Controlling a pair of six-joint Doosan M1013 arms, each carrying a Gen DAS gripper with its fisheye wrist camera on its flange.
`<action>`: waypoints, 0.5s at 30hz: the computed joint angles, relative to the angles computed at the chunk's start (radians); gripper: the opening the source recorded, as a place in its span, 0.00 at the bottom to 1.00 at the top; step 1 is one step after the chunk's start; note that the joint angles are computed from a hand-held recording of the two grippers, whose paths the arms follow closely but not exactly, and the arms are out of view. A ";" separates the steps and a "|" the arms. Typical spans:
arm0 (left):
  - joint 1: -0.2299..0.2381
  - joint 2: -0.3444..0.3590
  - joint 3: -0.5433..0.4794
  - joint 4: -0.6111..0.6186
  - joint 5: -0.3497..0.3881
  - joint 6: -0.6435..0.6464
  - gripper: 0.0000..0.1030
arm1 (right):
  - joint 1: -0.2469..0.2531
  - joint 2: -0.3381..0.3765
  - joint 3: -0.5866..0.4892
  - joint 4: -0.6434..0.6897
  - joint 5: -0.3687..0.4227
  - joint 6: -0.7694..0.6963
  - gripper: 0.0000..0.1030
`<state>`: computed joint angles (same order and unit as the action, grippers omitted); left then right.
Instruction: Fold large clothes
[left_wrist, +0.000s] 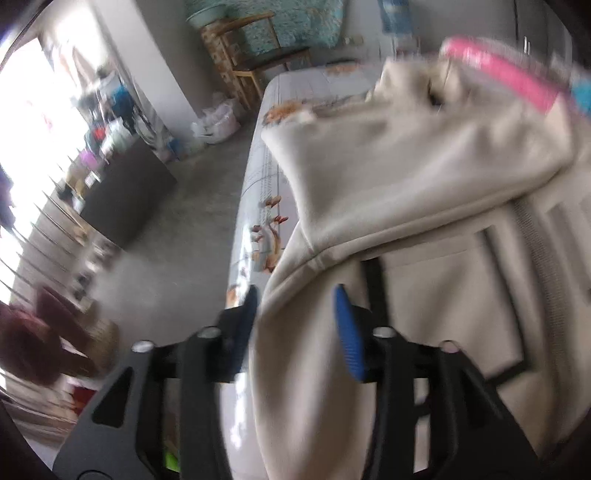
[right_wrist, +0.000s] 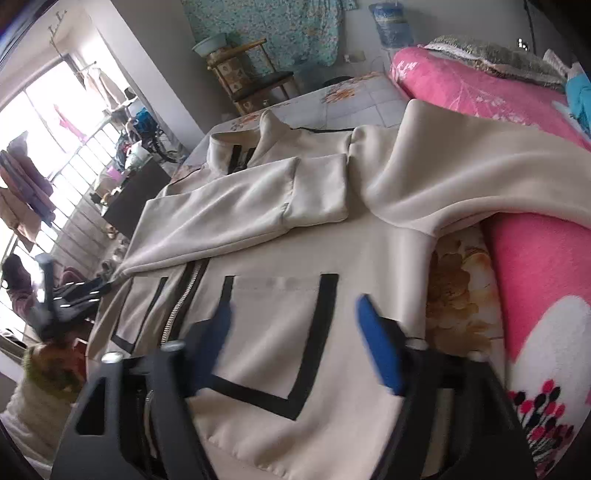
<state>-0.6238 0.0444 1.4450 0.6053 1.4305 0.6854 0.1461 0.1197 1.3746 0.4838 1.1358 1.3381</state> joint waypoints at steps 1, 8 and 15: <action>-0.004 -0.014 -0.004 -0.007 -0.018 -0.022 0.72 | 0.004 0.000 0.000 -0.010 0.003 -0.002 0.73; 0.009 0.010 -0.104 -0.071 -0.163 -0.039 0.86 | 0.071 -0.018 0.034 -0.228 -0.027 0.049 0.81; 0.060 0.219 -0.263 -0.142 -0.117 0.062 0.87 | 0.129 -0.054 0.110 -0.376 -0.065 0.041 0.87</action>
<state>-0.5638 0.2634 1.1821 0.4629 1.3139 0.7479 0.2749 0.0656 1.4847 0.1081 1.0709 1.3790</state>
